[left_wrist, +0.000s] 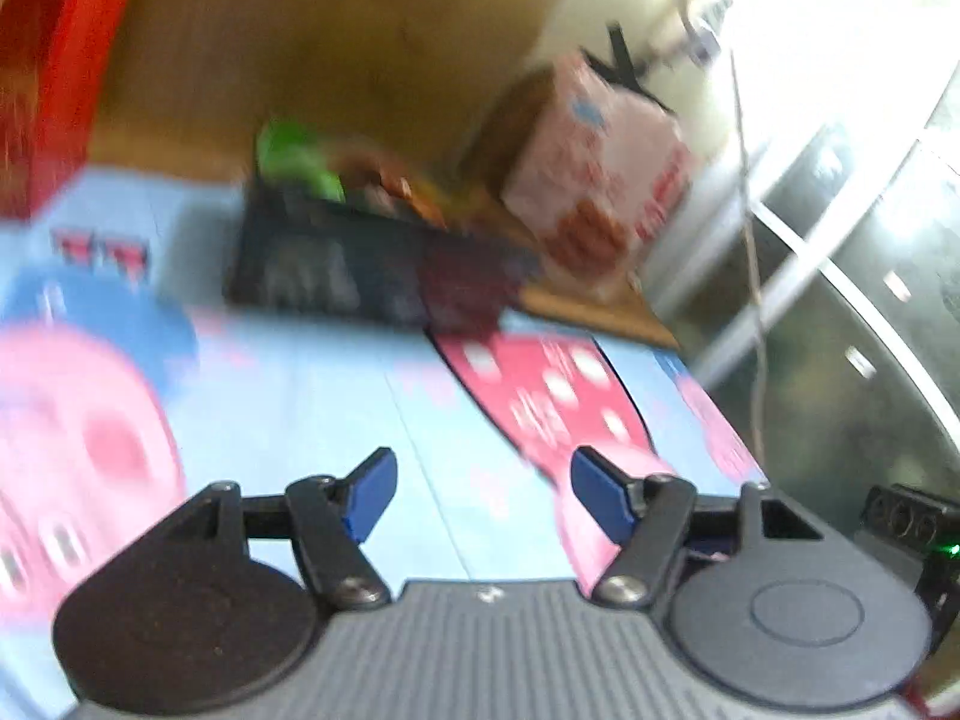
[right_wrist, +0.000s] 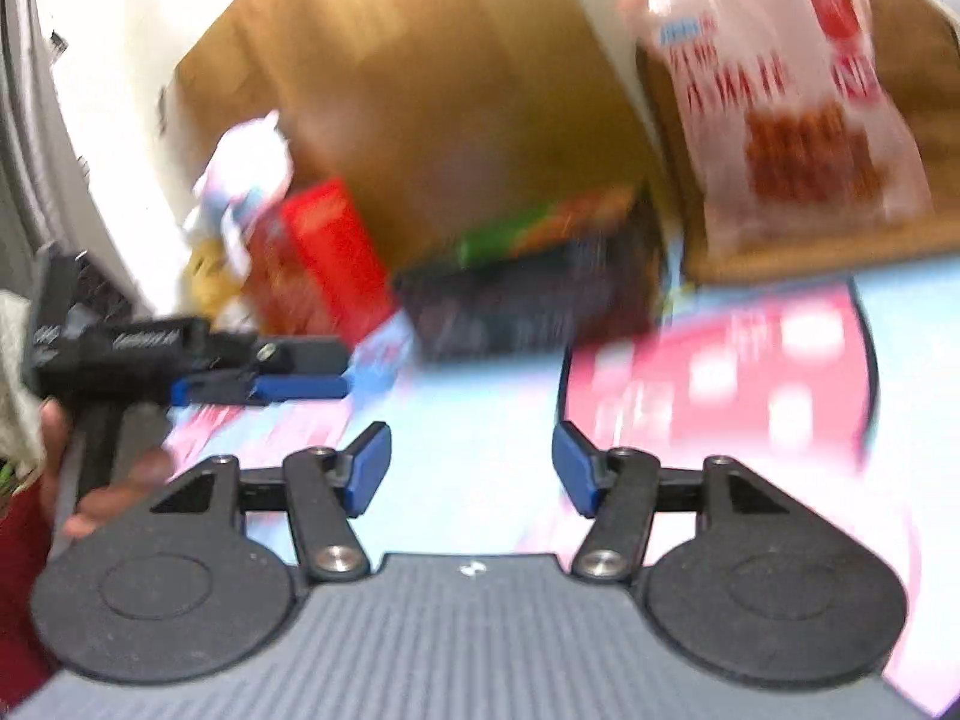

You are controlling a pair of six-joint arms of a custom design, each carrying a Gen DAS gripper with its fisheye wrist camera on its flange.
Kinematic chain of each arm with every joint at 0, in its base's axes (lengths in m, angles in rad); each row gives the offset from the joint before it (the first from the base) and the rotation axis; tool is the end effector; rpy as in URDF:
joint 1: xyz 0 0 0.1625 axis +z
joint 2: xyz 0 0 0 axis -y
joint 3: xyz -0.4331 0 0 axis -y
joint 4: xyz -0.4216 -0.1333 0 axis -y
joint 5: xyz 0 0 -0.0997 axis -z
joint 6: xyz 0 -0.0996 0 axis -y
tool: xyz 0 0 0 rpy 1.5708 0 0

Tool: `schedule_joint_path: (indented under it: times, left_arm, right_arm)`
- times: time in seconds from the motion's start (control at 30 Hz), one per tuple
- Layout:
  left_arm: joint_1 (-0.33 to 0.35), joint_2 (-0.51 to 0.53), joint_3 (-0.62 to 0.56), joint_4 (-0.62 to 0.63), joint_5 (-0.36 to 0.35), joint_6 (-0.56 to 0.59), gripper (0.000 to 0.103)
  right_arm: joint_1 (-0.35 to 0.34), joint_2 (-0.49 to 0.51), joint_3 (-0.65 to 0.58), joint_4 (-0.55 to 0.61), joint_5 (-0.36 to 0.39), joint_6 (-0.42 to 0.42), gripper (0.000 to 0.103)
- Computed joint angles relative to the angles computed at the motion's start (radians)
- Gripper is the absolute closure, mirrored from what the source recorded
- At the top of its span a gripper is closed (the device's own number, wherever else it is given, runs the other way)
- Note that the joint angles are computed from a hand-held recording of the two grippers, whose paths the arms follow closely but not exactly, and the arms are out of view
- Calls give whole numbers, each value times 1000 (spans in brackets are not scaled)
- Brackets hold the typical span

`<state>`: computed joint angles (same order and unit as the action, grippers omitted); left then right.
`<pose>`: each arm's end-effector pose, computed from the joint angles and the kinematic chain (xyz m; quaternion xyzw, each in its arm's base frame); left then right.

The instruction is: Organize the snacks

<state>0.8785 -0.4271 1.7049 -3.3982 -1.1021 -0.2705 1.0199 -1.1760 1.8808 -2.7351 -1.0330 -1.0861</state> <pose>-0.2760 -0.6122 -0.0854 0.1344 0.9286 -0.3374 0.0759 -0.1649 -0.6205 0.2567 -0.3066 0.8893 -0.3389 0.0165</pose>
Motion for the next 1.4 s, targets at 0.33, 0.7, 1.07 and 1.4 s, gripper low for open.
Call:
schedule_joint_path:
  times: [0.33,0.7,1.07,1.4]
  left_arm:
    - [-33,33,50,28,-68,-54,46]
    - [-45,14,125,-53,4,-115,70]
    - [-15,-11,138,-124,157,-100,66]
    - [13,31,113,-246,104,-2,60]
  right_arm:
    - [-58,-88,197,-151,-70,-172,37]
    - [15,20,208,-373,-144,-322,67]
    - [137,154,77,-339,-226,-294,60]
    - [118,133,78,-308,-195,-212,54]
